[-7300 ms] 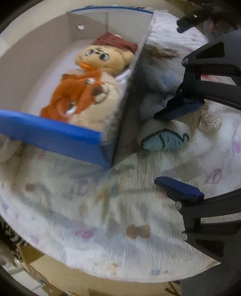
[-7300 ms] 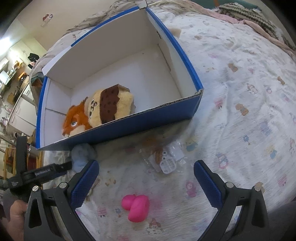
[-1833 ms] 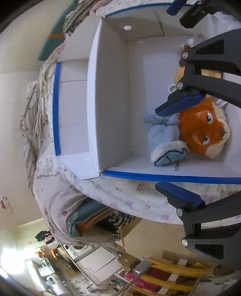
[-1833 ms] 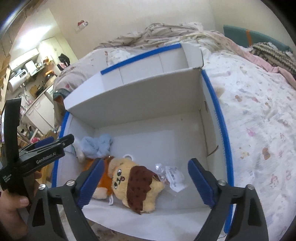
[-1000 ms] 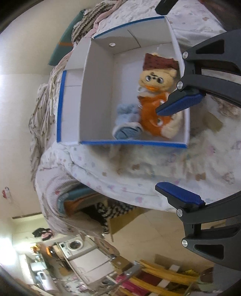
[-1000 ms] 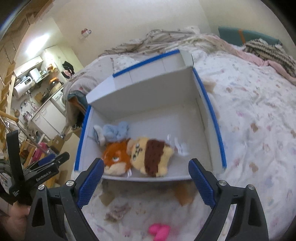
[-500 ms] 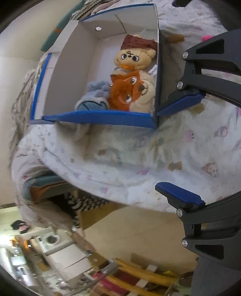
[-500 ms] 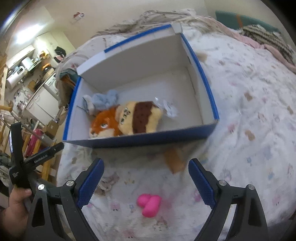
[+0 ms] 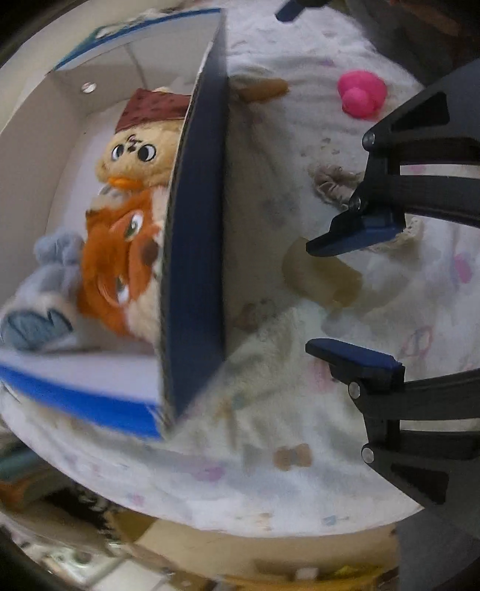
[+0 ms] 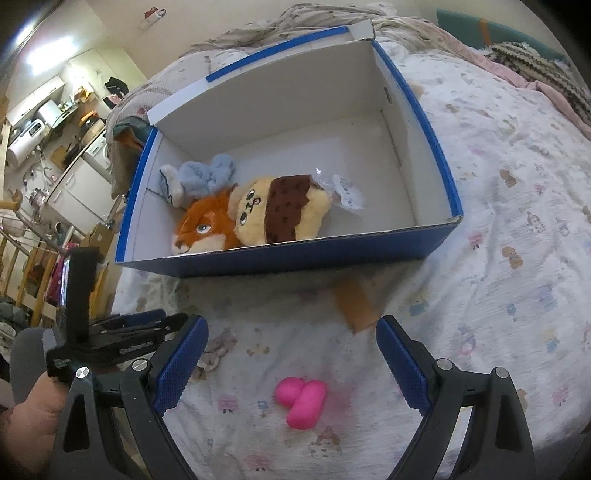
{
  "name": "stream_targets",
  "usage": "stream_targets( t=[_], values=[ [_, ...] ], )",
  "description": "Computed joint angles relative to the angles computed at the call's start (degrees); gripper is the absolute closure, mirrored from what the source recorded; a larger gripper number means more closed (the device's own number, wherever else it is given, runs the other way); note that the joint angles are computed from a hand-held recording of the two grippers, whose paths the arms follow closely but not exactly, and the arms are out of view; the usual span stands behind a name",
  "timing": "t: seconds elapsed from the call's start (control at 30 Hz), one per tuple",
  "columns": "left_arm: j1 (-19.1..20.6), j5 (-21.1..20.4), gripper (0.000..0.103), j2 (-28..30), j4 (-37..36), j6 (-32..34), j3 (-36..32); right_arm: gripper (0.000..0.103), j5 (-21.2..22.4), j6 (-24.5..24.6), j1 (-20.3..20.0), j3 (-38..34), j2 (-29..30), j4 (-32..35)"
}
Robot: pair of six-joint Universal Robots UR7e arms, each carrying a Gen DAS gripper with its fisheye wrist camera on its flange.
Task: Organize soft objects
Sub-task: 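Lower the right tool onto the pink rubber toy on the bed and close it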
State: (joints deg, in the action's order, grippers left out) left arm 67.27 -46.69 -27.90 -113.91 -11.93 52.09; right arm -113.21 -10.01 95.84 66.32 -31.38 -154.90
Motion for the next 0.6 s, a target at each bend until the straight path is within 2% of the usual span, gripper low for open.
stream_targets(
  t=[0.07,0.13,0.17,0.2,0.4,0.6],
  values=[
    [0.2,-0.8,0.061,1.2,1.9,0.1,-2.0,0.005,0.0,0.8,-0.1,0.2,-0.2,-0.1],
    [0.3,-1.1,0.071,1.6,1.9,0.2,-2.3,0.005,-0.1,1.5,-0.3,0.4,-0.4,-0.4],
    [0.3,-0.8,0.085,1.7,1.6,0.9,-2.2,0.005,-0.1,1.8,-0.3,0.3,-0.4,-0.4],
    [0.2,-0.9,0.094,2.0,1.6,1.4,-2.3,0.005,-0.1,2.1,-0.4,0.3,-0.4,-0.3],
    [-0.2,-3.0,0.097,-0.1,-1.1,1.8,0.1,0.005,0.6,6.4,-1.6,-1.0,-0.3,1.8],
    [-1.3,1.9,0.097,-4.6,-11.2,1.4,6.8,0.005,3.6,11.9,-3.3,-2.1,-0.6,6.5]
  ],
)
